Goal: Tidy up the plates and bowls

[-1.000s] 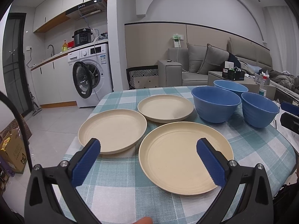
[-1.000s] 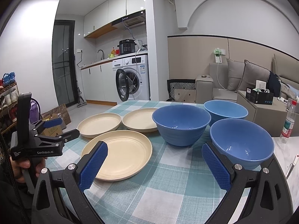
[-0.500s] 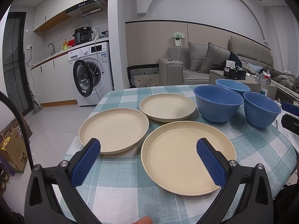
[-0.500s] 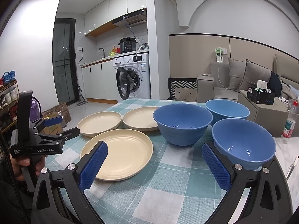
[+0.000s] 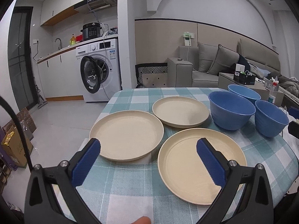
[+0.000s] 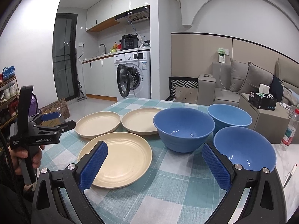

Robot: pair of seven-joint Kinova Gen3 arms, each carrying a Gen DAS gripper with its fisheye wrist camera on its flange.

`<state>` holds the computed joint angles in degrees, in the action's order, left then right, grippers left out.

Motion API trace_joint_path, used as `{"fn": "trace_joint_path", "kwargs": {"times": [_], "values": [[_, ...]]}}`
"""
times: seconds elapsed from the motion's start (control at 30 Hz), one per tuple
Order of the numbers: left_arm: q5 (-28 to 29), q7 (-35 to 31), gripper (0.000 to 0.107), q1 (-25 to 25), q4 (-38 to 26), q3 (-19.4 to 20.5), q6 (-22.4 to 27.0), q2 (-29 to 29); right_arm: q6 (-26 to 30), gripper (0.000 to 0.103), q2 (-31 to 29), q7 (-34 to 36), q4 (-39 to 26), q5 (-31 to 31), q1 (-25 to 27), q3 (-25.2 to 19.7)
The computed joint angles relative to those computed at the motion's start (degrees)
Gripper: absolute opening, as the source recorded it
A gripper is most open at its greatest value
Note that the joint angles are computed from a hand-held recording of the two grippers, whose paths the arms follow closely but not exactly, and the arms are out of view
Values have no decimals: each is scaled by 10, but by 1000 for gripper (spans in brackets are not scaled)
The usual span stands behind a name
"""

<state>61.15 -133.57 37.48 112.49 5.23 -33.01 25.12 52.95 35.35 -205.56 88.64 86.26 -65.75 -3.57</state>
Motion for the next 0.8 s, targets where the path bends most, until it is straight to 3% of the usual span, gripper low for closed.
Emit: {"fn": "trace_joint_path", "kwargs": {"times": [0.33,0.47,0.6,0.8], "values": [[1,-9,103,-26,-19,-9,41,-21,-48,103,-13,32,-25,-5,27,4],[-39,25,103,-49,-24,-13,83,-31,-61,103,-13,60,-47,-18,34,9],[-24,15,103,-30,-27,-36,65,-35,-75,103,-3,120,-84,-50,39,17],[40,-51,103,-32,-36,-29,22,-39,-128,103,9,185,-138,-100,47,41]]}}
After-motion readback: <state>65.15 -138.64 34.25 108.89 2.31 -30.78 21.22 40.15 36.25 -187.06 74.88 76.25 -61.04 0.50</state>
